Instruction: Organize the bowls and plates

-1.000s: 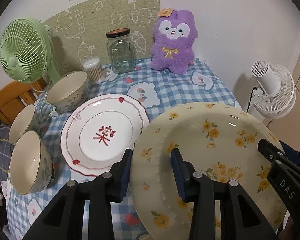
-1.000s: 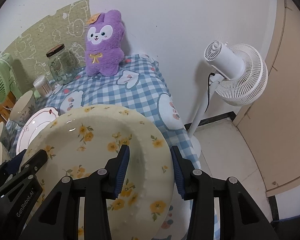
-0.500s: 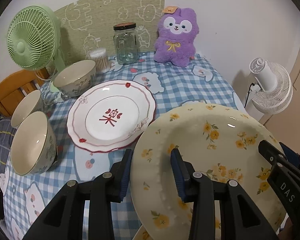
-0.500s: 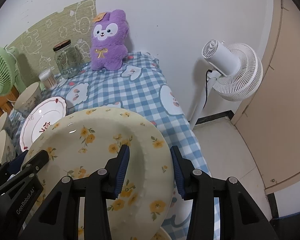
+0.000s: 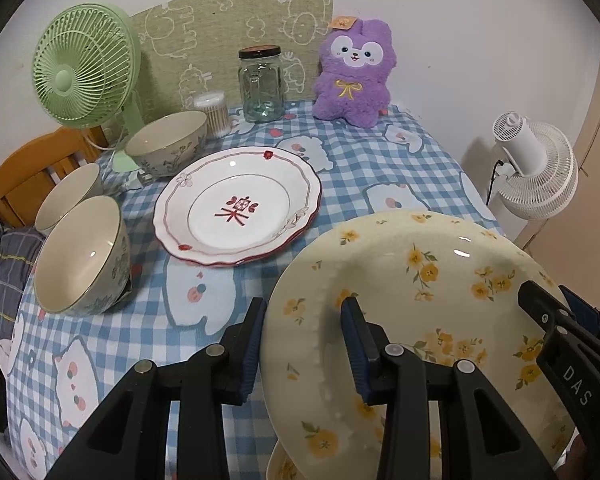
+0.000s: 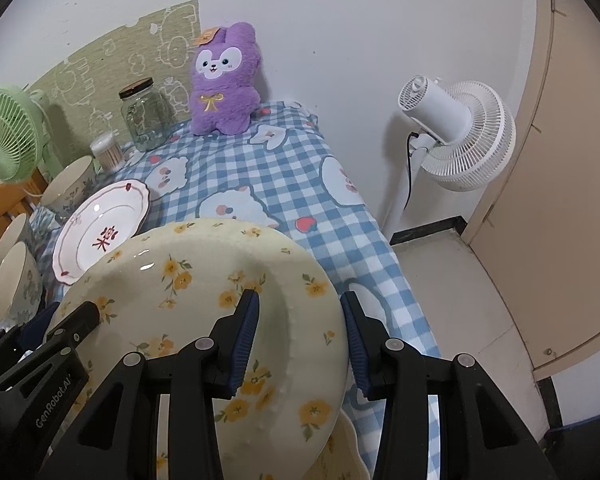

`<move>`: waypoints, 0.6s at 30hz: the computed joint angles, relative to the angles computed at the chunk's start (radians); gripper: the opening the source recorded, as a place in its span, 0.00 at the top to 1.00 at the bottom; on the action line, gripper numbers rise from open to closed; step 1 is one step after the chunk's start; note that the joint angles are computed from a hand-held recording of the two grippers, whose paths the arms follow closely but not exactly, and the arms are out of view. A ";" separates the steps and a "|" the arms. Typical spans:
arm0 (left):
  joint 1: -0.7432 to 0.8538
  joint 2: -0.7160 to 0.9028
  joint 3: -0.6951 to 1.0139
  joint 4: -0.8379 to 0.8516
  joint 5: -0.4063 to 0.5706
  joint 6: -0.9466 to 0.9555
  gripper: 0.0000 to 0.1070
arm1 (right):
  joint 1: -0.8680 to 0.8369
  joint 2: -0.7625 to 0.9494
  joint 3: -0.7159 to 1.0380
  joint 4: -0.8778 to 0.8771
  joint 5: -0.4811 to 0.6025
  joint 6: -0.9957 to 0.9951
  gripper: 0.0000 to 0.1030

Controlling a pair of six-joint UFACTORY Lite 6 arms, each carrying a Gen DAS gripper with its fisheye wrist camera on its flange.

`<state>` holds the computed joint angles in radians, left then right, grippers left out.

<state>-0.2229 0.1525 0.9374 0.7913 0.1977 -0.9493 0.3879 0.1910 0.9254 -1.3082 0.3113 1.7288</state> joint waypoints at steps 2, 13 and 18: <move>0.002 -0.019 -0.023 0.009 -0.005 -0.007 0.65 | 0.012 -0.019 -0.024 -0.014 0.007 0.026 0.56; 0.012 -0.151 -0.162 0.061 -0.036 -0.038 0.65 | 0.088 -0.122 -0.146 -0.066 0.066 0.151 0.56; 0.025 -0.202 -0.221 0.013 -0.052 0.017 0.65 | 0.124 -0.160 -0.188 -0.070 0.091 0.188 0.56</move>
